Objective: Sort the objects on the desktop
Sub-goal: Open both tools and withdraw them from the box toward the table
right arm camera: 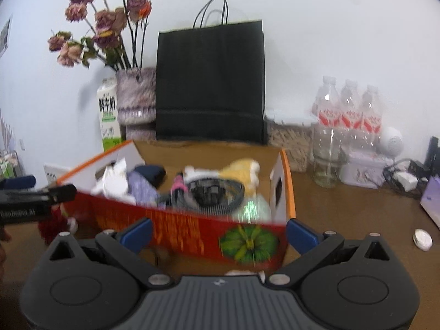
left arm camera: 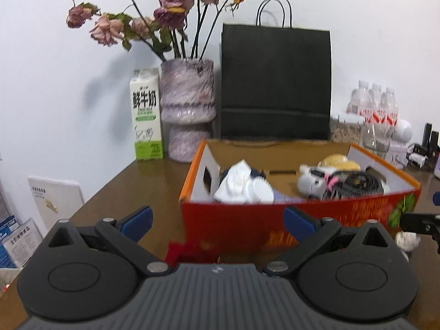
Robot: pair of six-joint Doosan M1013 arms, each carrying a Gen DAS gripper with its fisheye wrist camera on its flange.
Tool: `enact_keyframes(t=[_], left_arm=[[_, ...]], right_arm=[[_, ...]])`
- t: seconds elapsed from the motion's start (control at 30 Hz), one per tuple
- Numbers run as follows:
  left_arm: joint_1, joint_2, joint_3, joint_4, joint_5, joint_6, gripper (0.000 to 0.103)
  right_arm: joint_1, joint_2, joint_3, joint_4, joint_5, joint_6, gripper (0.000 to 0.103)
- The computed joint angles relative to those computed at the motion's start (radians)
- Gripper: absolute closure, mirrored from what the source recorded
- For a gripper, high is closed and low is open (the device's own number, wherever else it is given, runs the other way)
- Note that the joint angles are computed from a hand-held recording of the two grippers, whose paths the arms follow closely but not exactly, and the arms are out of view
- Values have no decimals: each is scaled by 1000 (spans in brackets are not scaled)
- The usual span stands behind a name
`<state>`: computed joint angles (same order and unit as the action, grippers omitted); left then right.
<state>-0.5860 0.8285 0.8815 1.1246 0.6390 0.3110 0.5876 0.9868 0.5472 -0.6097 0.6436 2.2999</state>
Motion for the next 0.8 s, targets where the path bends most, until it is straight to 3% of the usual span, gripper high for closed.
enact_keyframes(t=[0.27, 0.8], left_arm=[[3, -25, 37, -174, 53, 128, 0], [20, 3, -31, -408, 152, 291, 0]], right_arm=[[3, -36, 79, 88, 29, -8, 0], [5, 19, -23, 176, 185, -100, 0]])
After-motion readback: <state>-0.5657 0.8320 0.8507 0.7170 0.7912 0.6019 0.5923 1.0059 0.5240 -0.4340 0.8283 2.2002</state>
